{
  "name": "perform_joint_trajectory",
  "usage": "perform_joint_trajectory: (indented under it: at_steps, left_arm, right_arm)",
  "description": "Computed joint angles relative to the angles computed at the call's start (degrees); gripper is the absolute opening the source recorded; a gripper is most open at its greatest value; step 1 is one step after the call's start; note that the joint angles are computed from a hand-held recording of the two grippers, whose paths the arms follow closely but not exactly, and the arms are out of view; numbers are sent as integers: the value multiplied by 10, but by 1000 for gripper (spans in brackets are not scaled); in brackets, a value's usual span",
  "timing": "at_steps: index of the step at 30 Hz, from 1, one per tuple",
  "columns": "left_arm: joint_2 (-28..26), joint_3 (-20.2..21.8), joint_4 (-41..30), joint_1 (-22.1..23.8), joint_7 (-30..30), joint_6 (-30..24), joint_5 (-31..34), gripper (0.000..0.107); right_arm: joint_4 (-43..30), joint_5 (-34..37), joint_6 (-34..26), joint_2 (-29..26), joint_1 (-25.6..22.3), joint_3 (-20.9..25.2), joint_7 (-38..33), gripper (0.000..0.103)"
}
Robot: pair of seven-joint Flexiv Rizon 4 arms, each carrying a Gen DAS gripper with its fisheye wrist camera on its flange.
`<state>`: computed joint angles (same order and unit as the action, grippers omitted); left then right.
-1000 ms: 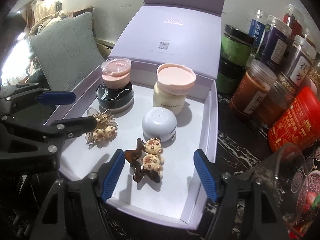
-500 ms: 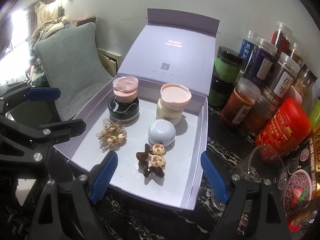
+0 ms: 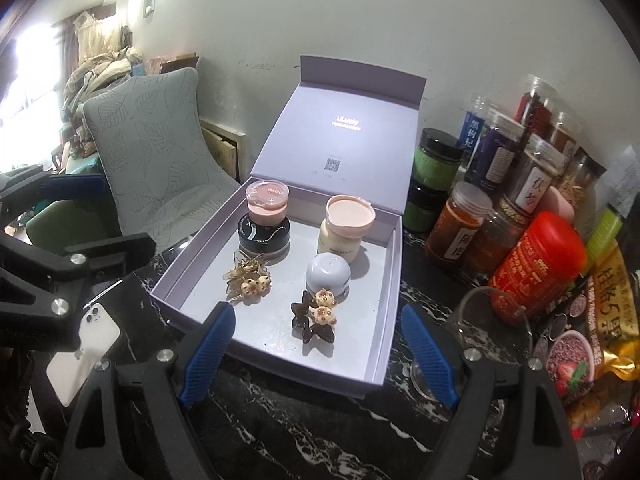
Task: Organize objects
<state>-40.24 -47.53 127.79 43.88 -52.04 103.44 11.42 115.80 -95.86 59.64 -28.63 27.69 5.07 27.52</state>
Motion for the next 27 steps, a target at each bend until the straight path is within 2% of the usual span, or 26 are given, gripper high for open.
perform_joint_trajectory:
  at_steps: [9,17,27]
  left_arm:
    - [20,-49,50,74,-24,22,36,98]
    - [31,-61,81,107,-30,28,54,98]
    - [41,-60,120,132,-37,48,79,98]
  right_arm:
    - [35,2,-39,38,17,18,29,92]
    - [65,33,-89,63,41,37,36,97]
    - [90,74,-142,83,74,54,19,98]
